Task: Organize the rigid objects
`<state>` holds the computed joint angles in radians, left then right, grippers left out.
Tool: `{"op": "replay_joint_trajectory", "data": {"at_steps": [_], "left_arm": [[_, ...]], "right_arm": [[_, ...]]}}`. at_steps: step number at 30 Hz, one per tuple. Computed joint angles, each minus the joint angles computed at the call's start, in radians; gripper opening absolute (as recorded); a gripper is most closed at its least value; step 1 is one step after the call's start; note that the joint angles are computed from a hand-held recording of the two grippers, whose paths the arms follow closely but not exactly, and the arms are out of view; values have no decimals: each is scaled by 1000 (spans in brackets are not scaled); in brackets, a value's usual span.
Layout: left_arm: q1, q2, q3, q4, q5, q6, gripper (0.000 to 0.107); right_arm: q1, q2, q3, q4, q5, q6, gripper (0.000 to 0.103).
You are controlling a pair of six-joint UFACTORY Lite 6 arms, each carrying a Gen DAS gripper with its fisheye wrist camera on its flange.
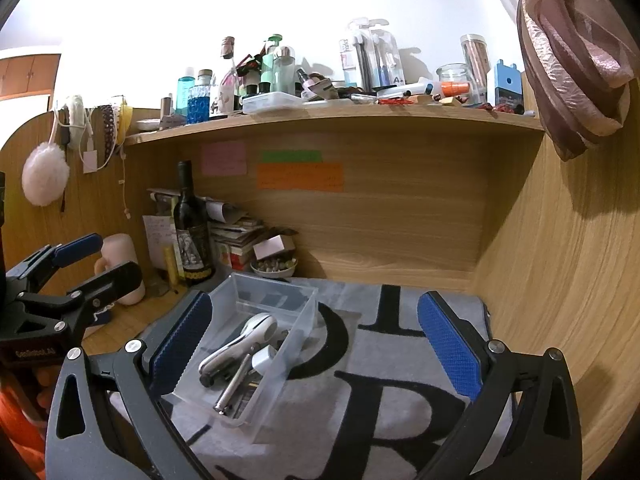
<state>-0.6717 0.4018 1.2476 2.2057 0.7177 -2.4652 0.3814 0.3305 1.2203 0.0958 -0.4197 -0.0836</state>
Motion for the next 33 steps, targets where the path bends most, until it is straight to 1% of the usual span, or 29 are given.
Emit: {"op": "replay_joint_trajectory", "data": {"at_steps": [9, 19, 24, 25, 28, 33], "left_arm": [[0, 3, 3, -2, -2, 1, 103], [7, 28, 23, 9, -17, -12, 103], [11, 43, 46, -17, -30, 5, 103], [13, 45, 50, -20, -35, 7, 103], [15, 50, 58, -30, -39, 12, 103], [21, 61, 77, -47, -57, 29, 103]], "right_arm": [[12, 4, 5, 30, 5, -27, 103], [4, 19, 22, 7, 13, -11, 103], [1, 24, 28, -4, 13, -5, 103], [8, 23, 27, 25, 13, -27, 103], [12, 23, 27, 40, 12, -39, 103], [11, 23, 27, 40, 13, -38, 103]]}}
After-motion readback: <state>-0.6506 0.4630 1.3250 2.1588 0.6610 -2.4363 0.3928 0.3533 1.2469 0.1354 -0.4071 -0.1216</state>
